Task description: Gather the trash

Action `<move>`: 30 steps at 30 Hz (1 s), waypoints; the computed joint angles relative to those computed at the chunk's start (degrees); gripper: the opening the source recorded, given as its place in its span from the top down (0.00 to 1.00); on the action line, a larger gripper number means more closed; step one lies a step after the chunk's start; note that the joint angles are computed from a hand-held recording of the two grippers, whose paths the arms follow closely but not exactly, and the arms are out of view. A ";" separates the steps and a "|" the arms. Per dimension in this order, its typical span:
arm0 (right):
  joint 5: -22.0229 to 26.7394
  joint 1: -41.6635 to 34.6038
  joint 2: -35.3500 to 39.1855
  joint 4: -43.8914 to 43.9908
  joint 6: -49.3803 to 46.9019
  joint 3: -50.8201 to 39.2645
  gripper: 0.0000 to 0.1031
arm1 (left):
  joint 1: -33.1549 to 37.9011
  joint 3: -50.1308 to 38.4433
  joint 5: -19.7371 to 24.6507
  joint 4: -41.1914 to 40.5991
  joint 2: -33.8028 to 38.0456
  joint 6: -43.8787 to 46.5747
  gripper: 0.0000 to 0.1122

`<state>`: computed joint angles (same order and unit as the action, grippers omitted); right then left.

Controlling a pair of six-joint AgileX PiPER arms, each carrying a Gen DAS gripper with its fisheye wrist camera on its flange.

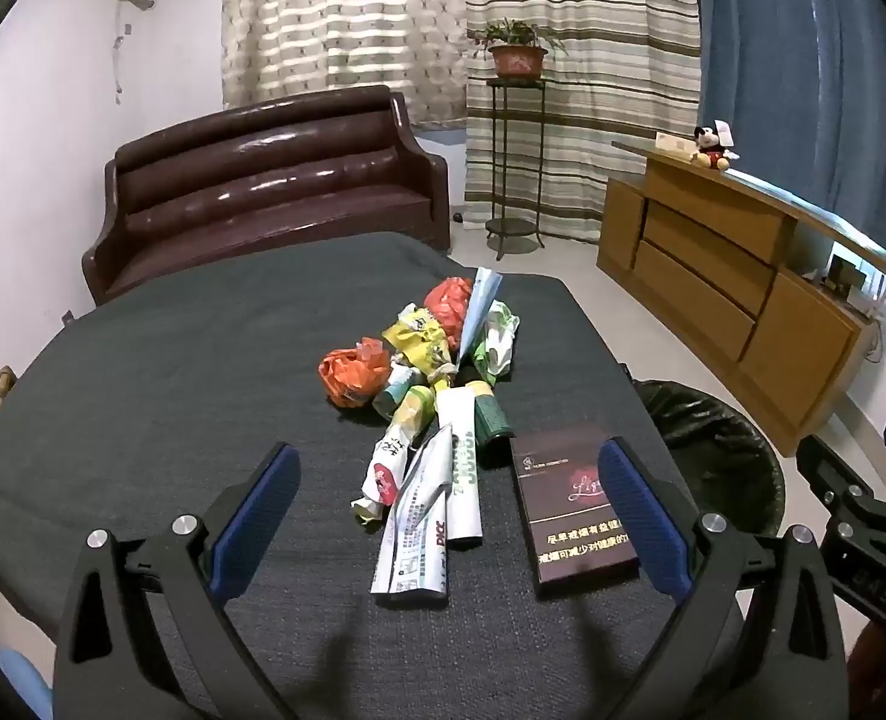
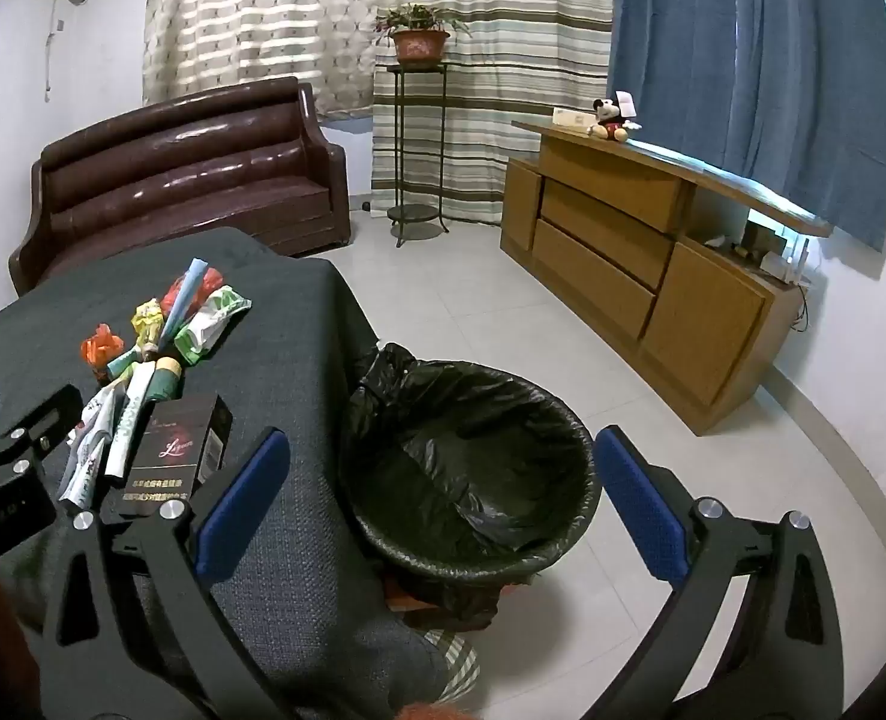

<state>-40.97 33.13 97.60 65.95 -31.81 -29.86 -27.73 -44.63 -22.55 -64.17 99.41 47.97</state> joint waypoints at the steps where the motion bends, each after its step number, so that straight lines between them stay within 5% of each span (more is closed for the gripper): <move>1: 0.00 0.00 0.00 0.00 0.00 0.00 0.04 | -0.45 0.91 -1.09 3.34 -0.24 -2.55 0.14; 15: 0.37 -0.21 -0.05 -0.16 0.14 0.01 0.04 | 1.42 1.56 0.75 6.92 -0.75 -5.17 0.14; 30: 0.83 -0.57 -0.20 -0.35 0.20 -0.02 0.04 | -0.60 1.15 -0.80 2.17 -0.46 -2.06 0.14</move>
<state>-40.14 32.56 97.39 65.61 -31.61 -29.88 -28.32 -43.48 -23.35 -62.00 98.95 45.91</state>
